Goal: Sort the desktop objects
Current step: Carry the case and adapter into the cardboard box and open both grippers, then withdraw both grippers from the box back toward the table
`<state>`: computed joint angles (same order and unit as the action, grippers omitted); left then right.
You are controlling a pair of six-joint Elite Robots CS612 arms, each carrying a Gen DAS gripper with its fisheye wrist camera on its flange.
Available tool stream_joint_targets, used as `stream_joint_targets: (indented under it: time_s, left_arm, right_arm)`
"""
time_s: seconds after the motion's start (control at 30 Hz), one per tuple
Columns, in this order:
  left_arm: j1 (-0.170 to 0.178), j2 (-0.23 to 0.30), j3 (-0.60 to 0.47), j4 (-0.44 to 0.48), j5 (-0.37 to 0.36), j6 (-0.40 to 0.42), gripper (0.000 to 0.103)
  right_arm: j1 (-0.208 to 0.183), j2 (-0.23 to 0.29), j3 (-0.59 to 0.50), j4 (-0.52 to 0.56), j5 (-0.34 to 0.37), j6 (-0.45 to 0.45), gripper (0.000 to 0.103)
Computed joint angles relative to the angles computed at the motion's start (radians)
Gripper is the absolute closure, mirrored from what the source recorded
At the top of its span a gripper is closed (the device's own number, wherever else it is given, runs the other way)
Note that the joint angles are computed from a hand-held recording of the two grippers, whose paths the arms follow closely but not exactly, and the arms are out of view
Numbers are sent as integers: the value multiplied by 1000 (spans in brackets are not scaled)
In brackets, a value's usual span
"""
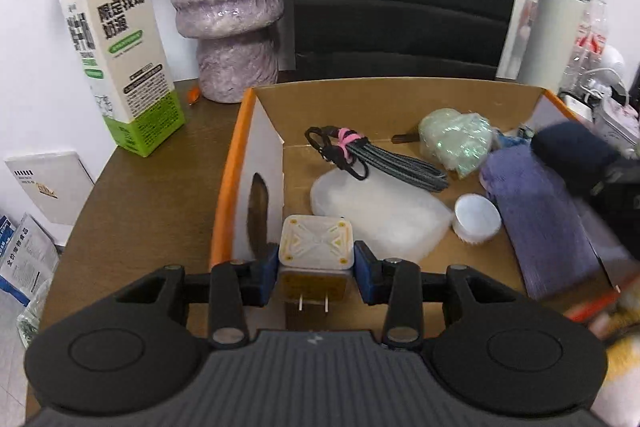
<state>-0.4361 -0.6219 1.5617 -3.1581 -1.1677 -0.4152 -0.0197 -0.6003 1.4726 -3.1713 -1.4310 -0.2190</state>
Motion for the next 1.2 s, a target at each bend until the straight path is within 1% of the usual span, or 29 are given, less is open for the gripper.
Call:
stream_joint_targets:
  time_s: [0.07,0.1,0.17,0.23,0.3,0.33,0.37,0.47,0.57,0.6,0.63,0.67,0.7,0.73,0.8,0.87,0.93,1.0,1.07,1.1,1.2]
  left_arm:
    - [-2,10,-16,11,7,23,63]
    - [-4,14,-21,9,8,28,63]
    - [-7,20,-25,-1,13,50,61]
    - [-8,22,-23,-15,0,87,55]
    - [-10,20,-21,1,4,95,53]
    - [-11,16,-19,18,5,87,53]
    - [-10,13,-13,15,-4,89,53]
    - [-17,-4,9,35,-12,85,53]
    - [-17,-21,27,54,-31,38,53]
    - [-15,-28,32,61,-45,14,52]
    - [-12,-36,38,65,-68,-8,45]
    - [-10,-45,47,60,-90,-23,42]
    - [-12,-55,64,27,-87,-39,35]
    - [-17,-64,84,-15,-70,-44,24]
    - [-32,-83,119,-85,-16,-27,14]
    - [-51,-105,156,-134,39,-2,13]
    - [-71,-123,204,-216,71,23,2]
    - [-96,-127,260,-337,113,37,0]
    - [-124,-125,309,-422,148,33,0]
    - [-135,-123,329,-451,153,30,0]
    - [-178,-105,400,-550,183,-17,0]
  right_arm:
    - [15,26,-41,52,-55,-12,42]
    - [16,33,-51,74,-60,-10,42]
    - [11,42,-68,116,-38,11,42]
    - [6,42,-74,152,-16,24,41]
    - [9,42,-66,137,-27,-18,40]
    - [7,41,-65,136,-26,-24,40]
    - [5,37,-58,134,-20,-23,40]
    - [-7,20,-34,107,7,5,40]
    - [-19,-8,1,75,42,37,39]
    - [-23,-19,16,63,55,47,39]
    - [-27,-30,29,53,62,51,38]
    - [-29,-40,42,45,64,47,38]
    - [-31,-53,60,29,65,37,37]
    - [-32,-63,76,13,67,25,36]
    - [-38,-82,109,-25,70,8,29]
    - [-44,-101,144,-59,87,-1,27]
    - [-57,-121,194,-114,133,-9,24]
    - [-72,-133,253,-202,176,-12,19]
    - [-91,-133,321,-327,225,-17,15]
    - [-98,-131,351,-383,238,-21,15]
    - [-120,-113,439,-543,261,-40,15]
